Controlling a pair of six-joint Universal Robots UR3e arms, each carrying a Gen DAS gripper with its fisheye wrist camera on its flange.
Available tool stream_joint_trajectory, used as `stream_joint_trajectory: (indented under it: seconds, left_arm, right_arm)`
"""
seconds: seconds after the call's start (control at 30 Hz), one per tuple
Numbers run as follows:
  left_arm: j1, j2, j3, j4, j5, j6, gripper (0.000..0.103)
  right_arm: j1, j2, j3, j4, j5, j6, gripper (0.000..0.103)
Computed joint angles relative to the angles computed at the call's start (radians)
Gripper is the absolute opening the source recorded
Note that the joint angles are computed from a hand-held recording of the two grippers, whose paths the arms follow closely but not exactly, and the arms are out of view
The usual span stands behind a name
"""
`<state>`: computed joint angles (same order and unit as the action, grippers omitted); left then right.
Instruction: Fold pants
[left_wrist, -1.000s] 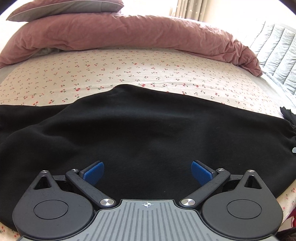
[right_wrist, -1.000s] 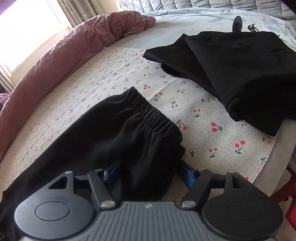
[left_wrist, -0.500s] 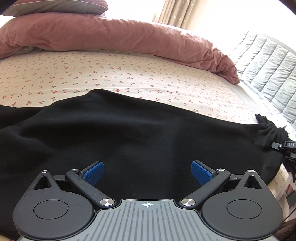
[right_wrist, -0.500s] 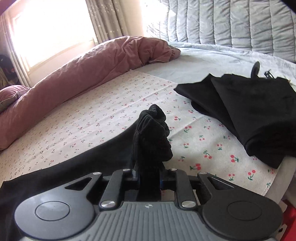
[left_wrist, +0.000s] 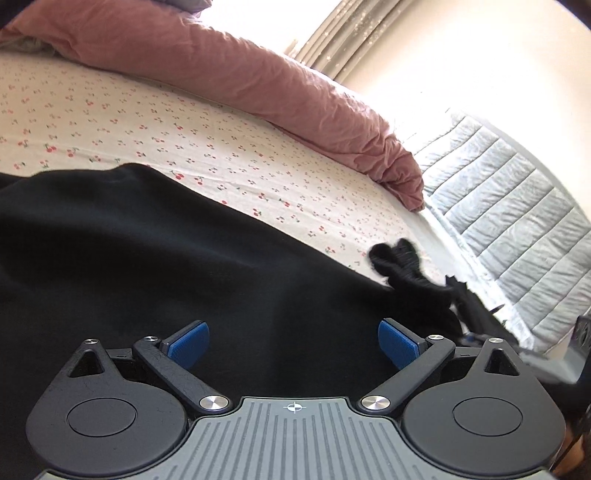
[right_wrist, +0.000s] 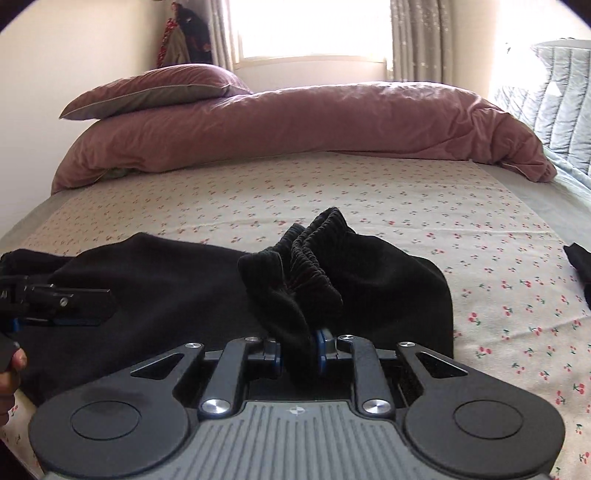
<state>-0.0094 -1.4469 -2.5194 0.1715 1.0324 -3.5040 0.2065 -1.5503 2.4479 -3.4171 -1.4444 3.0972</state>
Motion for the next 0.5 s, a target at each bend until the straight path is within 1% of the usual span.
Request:
stream_joint_trajectory:
  seconds: [0.07, 0.13, 0.2, 0.23, 0.3, 0.33, 0.4, 0.43, 0.47, 0.5]
  left_arm:
    - [0.029, -0.064, -0.003, 0.074, -0.073, -0.035, 0.093]
    - [0.046, -0.127, 0.003, 0.134, -0.129, -0.067, 0.088]
    - [0.062, -0.189, 0.013, 0.179, -0.184, -0.101, 0.084]
    - [0.069, -0.232, 0.021, 0.214, -0.217, -0.130, 0.084]
    - [0.077, -0.297, 0.030, 0.280, -0.251, -0.182, 0.084]
    - [0.082, -0.323, 0.033, 0.305, -0.263, -0.202, 0.084]
    - [0.085, -0.358, 0.043, 0.327, -0.274, -0.223, 0.084]
    - [0.086, -0.372, 0.045, 0.337, -0.279, -0.229, 0.084]
    - [0.082, -0.379, 0.053, 0.334, -0.275, -0.232, 0.084]
    - [0.079, -0.381, 0.059, 0.328, -0.271, -0.229, 0.084]
  right_arm:
    - [0.066, 0.053, -0.049, 0.017, -0.021, -0.020, 0.022]
    - [0.100, 0.079, -0.072, 0.023, -0.012, -0.043, 0.023]
    - [0.113, 0.080, -0.084, 0.044, 0.018, -0.065, 0.027]
    - [0.114, 0.074, -0.086, 0.058, 0.038, -0.087, 0.031]
    - [0.102, 0.046, -0.079, 0.095, 0.093, -0.143, 0.034]
    - [0.084, 0.013, -0.066, 0.129, 0.145, -0.165, 0.036]
    - [-0.004, -0.076, -0.044, 0.270, 0.326, -0.244, 0.038]
    - [-0.047, -0.123, -0.037, 0.357, 0.409, -0.298, 0.036]
    - [-0.068, -0.165, -0.029, 0.419, 0.451, -0.341, 0.036]
    - [-0.083, -0.199, -0.018, 0.448, 0.462, -0.366, 0.038]
